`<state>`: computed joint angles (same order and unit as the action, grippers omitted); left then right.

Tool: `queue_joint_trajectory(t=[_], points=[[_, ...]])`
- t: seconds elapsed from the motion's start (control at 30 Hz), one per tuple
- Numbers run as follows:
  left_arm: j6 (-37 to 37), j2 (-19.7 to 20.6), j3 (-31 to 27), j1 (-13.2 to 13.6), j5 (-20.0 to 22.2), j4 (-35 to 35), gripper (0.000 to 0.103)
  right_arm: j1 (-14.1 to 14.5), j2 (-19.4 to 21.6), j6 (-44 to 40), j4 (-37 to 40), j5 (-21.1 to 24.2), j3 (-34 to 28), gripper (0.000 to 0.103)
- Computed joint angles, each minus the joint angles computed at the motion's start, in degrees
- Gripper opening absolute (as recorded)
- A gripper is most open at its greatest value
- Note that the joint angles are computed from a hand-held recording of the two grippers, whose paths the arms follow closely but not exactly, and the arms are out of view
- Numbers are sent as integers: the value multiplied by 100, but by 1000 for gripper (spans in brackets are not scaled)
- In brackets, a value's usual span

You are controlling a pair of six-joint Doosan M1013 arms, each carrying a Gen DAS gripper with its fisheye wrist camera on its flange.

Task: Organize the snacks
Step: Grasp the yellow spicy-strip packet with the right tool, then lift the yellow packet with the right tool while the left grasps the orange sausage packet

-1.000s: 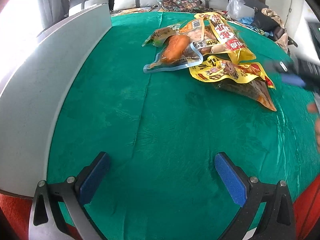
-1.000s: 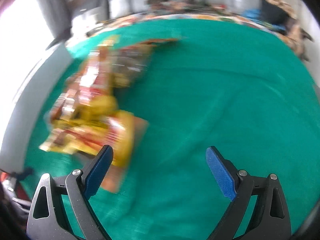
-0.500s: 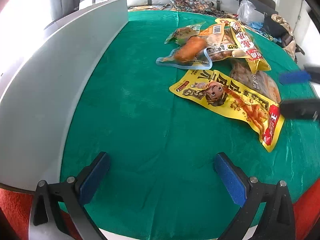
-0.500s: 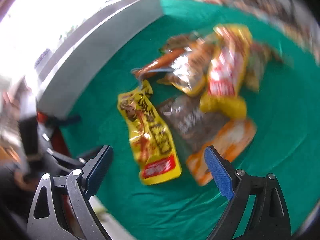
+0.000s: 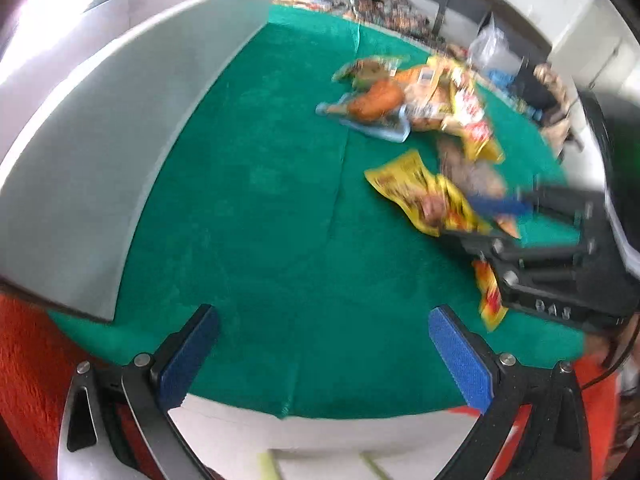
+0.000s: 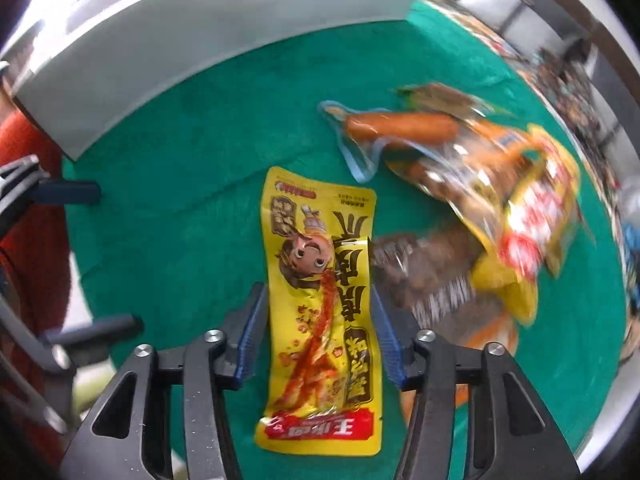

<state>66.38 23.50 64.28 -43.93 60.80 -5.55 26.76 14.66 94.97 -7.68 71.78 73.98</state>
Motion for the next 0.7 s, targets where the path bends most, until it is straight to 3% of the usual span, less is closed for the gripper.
queue_joint_trajectory(t=[0.13, 0.33, 0.47, 0.63, 0.7], points=[[-33, -56, 51, -21, -190, -6, 103, -146, -430, 640, 512, -598, 504, 44], [81, 34, -77, -53, -70, 29, 102, -594, -1037, 1546, 1958, -2142, 1417, 44], [129, 174, -279, -17, -4, -30, 102, -713, -1378, 1650, 2599, -2703, 1905, 44], [358, 753, -1262, 76, 286, -49, 102, -921, -1748, 1627, 3388, -3495, 2425, 44], [598, 1166, -1981, 79, 515, 122, 102, -903, -1839, 1928, 3200, -3531, 2497, 44]])
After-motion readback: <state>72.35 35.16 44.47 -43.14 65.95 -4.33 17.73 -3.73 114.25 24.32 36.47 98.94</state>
